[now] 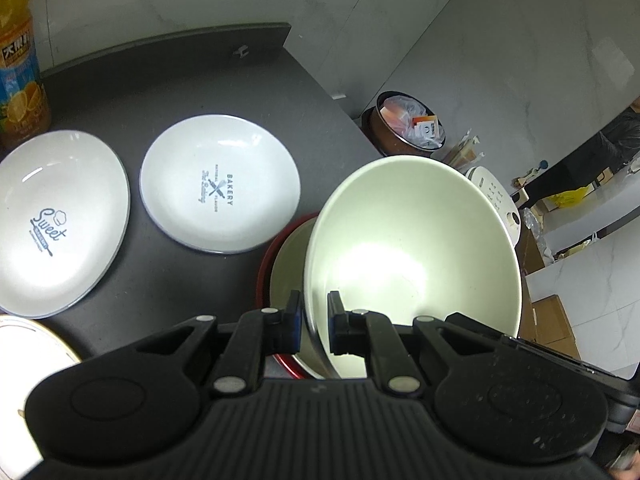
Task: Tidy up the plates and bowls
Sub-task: 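Carry the smaller cream bowl and lower it into the bowl stack, then open the right gripper and lift away from the bowl stack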
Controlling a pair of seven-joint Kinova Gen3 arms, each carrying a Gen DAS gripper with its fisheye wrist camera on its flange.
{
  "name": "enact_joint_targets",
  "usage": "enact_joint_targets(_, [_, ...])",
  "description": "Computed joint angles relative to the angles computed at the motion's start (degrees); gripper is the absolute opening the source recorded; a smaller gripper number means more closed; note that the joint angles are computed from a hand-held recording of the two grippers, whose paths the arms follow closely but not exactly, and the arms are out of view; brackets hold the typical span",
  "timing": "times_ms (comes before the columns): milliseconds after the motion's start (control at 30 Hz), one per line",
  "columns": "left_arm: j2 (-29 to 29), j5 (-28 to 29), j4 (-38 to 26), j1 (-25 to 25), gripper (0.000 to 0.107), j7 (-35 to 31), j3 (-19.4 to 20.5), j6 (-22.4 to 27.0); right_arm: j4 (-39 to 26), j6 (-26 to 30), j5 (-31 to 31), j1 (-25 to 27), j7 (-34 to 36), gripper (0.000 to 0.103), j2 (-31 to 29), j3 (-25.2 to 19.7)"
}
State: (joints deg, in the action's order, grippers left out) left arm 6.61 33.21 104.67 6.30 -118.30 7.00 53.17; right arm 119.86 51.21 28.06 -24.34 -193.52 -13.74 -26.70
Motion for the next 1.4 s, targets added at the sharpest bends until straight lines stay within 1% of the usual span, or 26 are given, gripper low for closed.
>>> enact_joint_targets(200, [1.8,-2.3,-0.2,1.4,0.01,3.2,0.6,-1.3,0.9,-1.2,-1.1,-0.3,0.6,0.024,1.4,1.4])
enact_joint_targets(367, [3.2,-4.6,-0.6,2.4,0.01,5.9,1.2,-1.8,2.6,-3.6,-2.4,-0.4,1.7,0.024,1.9,3.0])
enact_joint_targets(533, [3.9,-6.4,-1.3,2.8,0.01,8.1,1.3,-1.5,2.7,-4.0,-3.3,-0.5,2.8,0.024,2.8,3.9])
enact_joint_targets(667, [3.5,-7.1,-1.0,2.7,0.011,8.6,1.4,-2.1,2.2,-3.4,-2.6,-0.8,3.5,0.024,3.6,4.2])
enact_joint_targets(800, [3.2,-7.5,-1.0,2.5,0.012,9.0,1.2,-2.1,1.6,-3.4,-3.4,-1.1,6.0,0.031,4.0,5.5])
enact_joint_targets(867, [3.0,-6.0,-0.7,1.5,0.012,7.5,1.2,-1.8,1.2,-2.4,-2.9,-1.1,5.7,0.032,3.9,5.2])
enact_joint_targets(1033, [2.0,-5.1,-1.1,0.8,0.013,6.1,0.9,-0.6,0.6,-0.9,-1.9,-1.0,5.7,0.031,2.8,4.4])
enact_joint_targets(1100, [1.2,-4.6,-0.8,0.4,0.014,4.9,0.7,-0.2,0.0,0.5,-1.3,-1.1,5.3,0.026,2.8,3.7])
enact_joint_targets(1133, [0.8,-4.6,-0.8,0.3,0.018,4.5,0.5,0.0,-0.3,1.5,-0.8,-1.2,4.8,0.023,3.0,3.2])
enact_joint_targets(1167, [0.2,-4.4,-0.5,0.0,0.023,3.9,0.3,0.2,-0.6,2.7,-0.2,-1.4,4.2,0.016,3.6,2.6])
enact_joint_targets(1200, [-0.2,-4.1,-0.3,-0.2,0.026,3.3,0.1,0.2,-0.9,3.8,0.5,-1.8,3.5,0.01,4.2,2.3])
enact_joint_targets(1267, [-1.2,-3.4,0.3,-0.9,0.033,1.7,-0.6,0.7,-0.4,3.4,-0.1,-2.6,3.1,0.007,4.5,3.3])
enact_joint_targets(1333, [-2.0,-2.6,0.8,-1.8,0.037,-0.2,-1.3,1.3,0.0,3.2,0.0,-3.2,2.3,0.007,4.7,3.5])
enact_joint_targets(1400, [-2.8,-2.3,1.1,-2.7,0.04,-1.6,-2.2,2.1,-0.5,4.1,0.1,-3.8,1.8,0.007,5.1,3.6])
